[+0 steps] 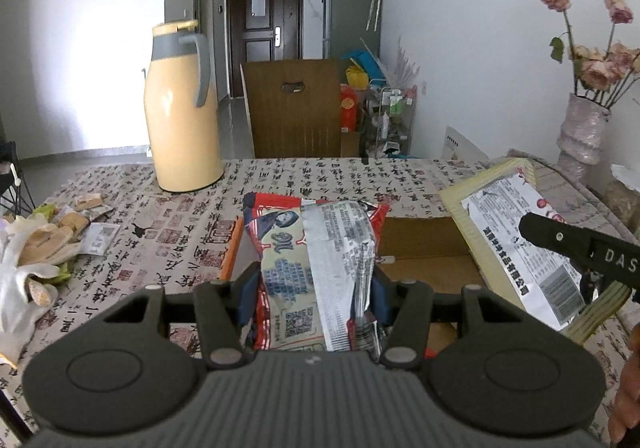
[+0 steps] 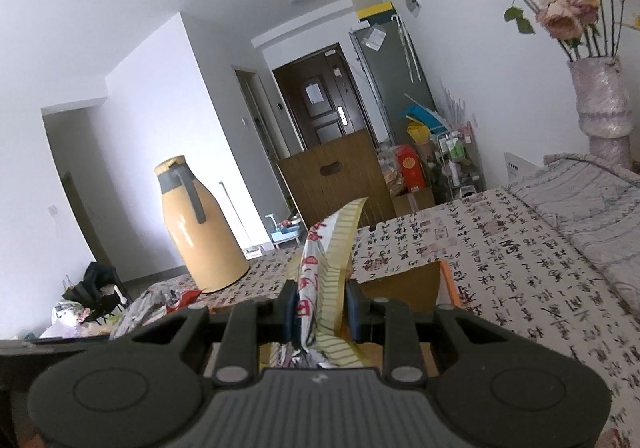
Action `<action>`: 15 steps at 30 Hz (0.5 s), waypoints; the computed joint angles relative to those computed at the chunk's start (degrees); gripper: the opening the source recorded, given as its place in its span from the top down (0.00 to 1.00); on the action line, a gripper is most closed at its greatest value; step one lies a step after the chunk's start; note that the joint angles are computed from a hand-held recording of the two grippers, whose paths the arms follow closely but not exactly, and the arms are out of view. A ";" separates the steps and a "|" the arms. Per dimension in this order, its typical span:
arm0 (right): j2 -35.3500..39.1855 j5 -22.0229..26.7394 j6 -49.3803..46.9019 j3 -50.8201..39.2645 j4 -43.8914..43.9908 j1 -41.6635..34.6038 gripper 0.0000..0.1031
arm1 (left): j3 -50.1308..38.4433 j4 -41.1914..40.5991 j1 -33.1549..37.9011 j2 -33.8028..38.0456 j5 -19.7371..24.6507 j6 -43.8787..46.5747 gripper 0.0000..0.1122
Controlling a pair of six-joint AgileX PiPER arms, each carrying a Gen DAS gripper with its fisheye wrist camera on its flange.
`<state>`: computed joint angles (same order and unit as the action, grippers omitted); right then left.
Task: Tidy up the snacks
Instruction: 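Carry the blue bag over the box with the left tool while the right tool carries the stick there, then open the left tool to drop the blue bag while the right tool releases the stick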
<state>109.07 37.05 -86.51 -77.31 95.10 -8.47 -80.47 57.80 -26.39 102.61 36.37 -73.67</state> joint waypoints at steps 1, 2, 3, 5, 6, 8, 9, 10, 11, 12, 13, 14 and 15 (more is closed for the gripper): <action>1.17 -0.82 1.37 -1.61 -1.08 0.59 0.77 | -0.53 -0.55 0.71 0.91 -0.54 0.25 0.51; 2.27 -1.72 2.34 -2.97 -1.86 1.22 0.77 | -0.92 -1.24 1.33 1.68 -1.03 0.72 0.51; 3.29 -2.53 3.03 -4.07 -2.41 1.65 0.77 | -1.44 -2.17 1.96 2.54 -1.46 1.34 0.51; 5.02 -3.69 4.35 -5.76 -3.59 2.13 0.77 | -2.00 -3.42 3.27 4.06 -2.60 2.21 0.51; 5.84 -4.28 5.07 -6.50 -4.34 2.33 0.77 | -2.14 -3.77 3.71 4.62 -3.04 2.48 0.51; 7.17 -4.99 6.31 -7.54 -5.49 2.45 0.77 | -2.17 -4.30 4.51 5.52 -4.12 2.65 0.51; 7.85 -5.00 7.04 -8.08 -6.10 2.35 0.77 | -2.19 -4.35 4.69 5.89 -4.46 2.44 0.51; 8.35 -4.99 7.75 -8.51 -6.73 2.31 0.77 | -2.04 -4.37 4.94 6.21 -4.82 2.07 0.51; 8.73 -5.20 8.22 -8.78 -7.23 2.47 0.77 | -1.96 -4.57 5.18 6.45 -5.05 1.92 0.51; 8.98 -5.26 8.31 -8.89 -7.39 2.49 0.77 | -1.98 -4.94 5.60 6.69 -5.52 2.30 0.51; 9.18 -5.19 8.28 -8.93 -7.48 2.42 0.77 | -1.92 -5.14 5.78 6.75 -5.82 2.59 0.51; 9.31 -5.15 8.32 -8.99 -7.61 2.39 0.77 | -1.65 -4.99 5.92 6.72 -6.14 2.40 0.51; 9.39 -5.09 8.50 -9.08 -7.89 2.34 0.77 | -1.48 -4.85 6.02 6.70 -6.31 2.22 0.51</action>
<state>118.47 31.96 -78.01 -86.39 87.20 -6.12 -81.96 52.95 -20.38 109.31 30.07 -71.45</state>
